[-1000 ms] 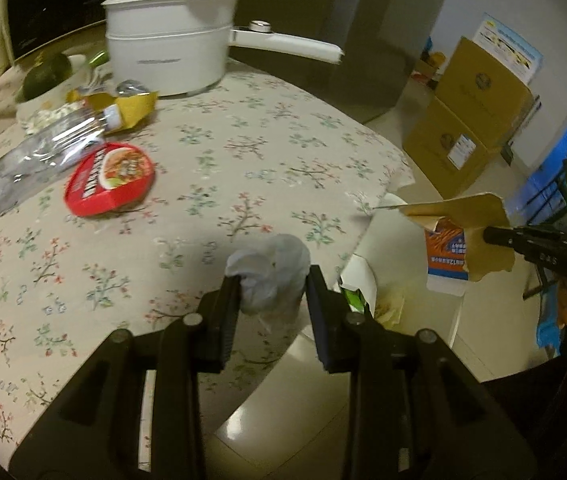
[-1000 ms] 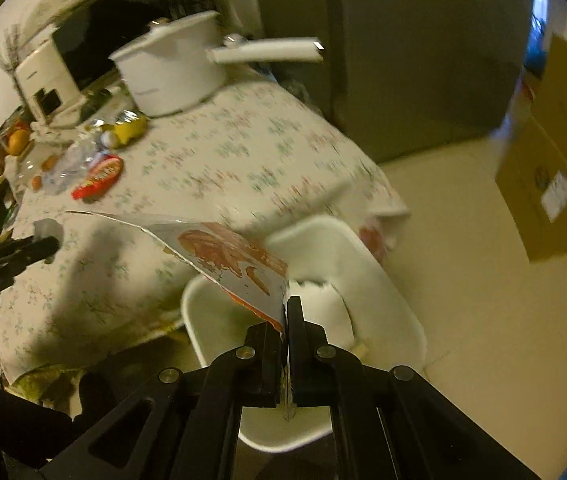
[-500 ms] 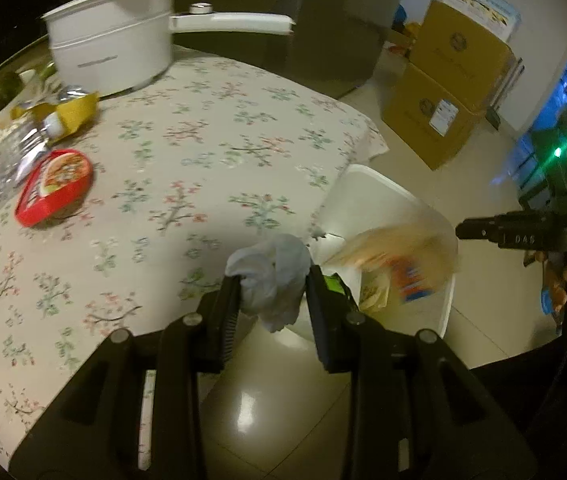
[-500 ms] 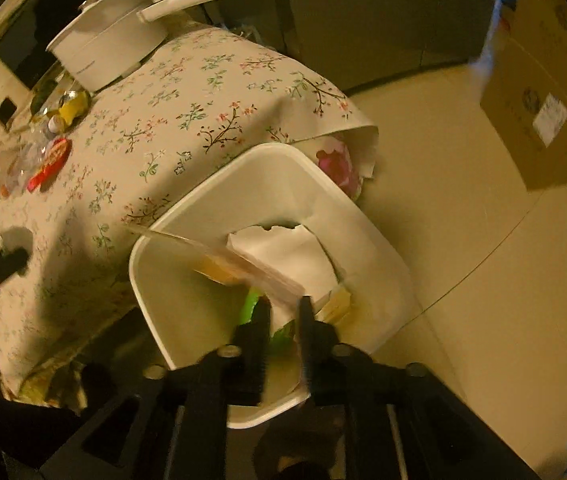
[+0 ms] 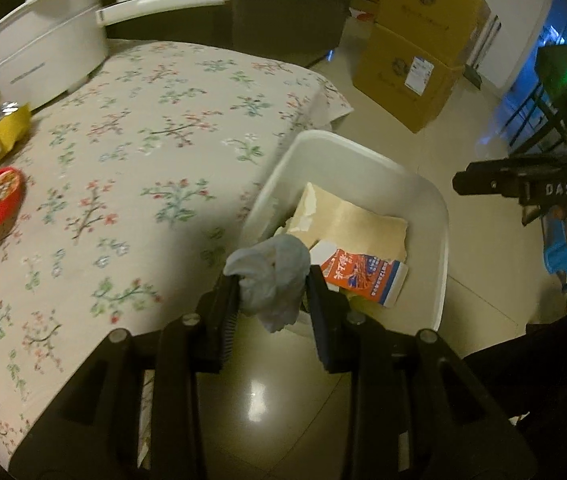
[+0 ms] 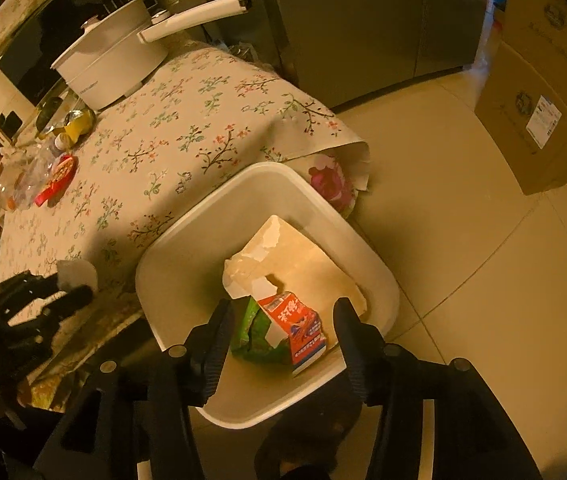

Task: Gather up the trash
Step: 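Carry the tissue and milk carton to the white bin and release both, then move both tools back from the bin over the table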

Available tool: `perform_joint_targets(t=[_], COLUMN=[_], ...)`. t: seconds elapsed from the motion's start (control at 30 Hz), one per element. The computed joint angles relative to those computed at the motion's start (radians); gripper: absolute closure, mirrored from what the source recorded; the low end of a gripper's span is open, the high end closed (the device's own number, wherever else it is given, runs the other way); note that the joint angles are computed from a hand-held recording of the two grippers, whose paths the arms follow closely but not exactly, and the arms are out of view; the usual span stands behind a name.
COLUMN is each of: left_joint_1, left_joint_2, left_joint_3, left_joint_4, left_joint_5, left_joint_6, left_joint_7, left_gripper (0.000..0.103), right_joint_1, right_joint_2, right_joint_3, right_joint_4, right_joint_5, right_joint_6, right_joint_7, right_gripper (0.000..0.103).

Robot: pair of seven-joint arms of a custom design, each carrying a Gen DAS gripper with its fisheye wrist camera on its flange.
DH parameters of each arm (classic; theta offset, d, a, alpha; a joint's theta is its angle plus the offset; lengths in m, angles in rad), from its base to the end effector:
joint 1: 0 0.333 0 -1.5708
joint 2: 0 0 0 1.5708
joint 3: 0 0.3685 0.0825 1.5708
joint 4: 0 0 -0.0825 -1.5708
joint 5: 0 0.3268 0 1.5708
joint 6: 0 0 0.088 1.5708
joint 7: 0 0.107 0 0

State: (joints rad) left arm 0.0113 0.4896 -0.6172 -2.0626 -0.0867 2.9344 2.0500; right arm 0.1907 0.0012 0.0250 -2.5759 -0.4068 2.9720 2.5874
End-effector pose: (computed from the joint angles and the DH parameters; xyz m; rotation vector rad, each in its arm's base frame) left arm 0.5348 -0.3066 0.3730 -0.9975 2.7784 -0.8128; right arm 0.4290 0.1218 0.4015 -1.5152 2.3187 -0.2938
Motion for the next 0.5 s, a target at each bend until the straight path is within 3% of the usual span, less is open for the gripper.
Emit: perform_joint_targets(t=[0.2,0.3,0.43,0.5], left_joint_1=[-0.069,-0.089,-0.074,-0.076], left_joint_2=[0.028,0.039,0.048,0.047], left_joint_3=[0.041,0.055,0.036,0.039], left_joint_4=[0.033,0.043,0.046,0.04], left_joint_5=[0.039,0.06,0.066,0.075], left_joint_6=[-0.006,0.002,0.012,0.033], left_joint_7=[-0.037,-0.057,-0.068,-0.08], left_gripper=[0.067,0.06,0.031,0.025], right_joint_1=[-0.014,-0.021,-0.025,-0.027], right_joint_2=[-0.014,-0.017,-0.017,-0.016], right_joint_3=[0.001,0.005,0.009,0.01], right_joint_4=[-0.009,-0.016,-0.017,-0.015], right_joint_5=[-0.032,-0.021,-0.01,-0.013], right_joint_6=[-0.008,-0.005,-0.009,-0.015], right_joint_7=[0.03,0.024,0.009,0.01], right_gripper=[0.049,0.046,0.044,0.043])
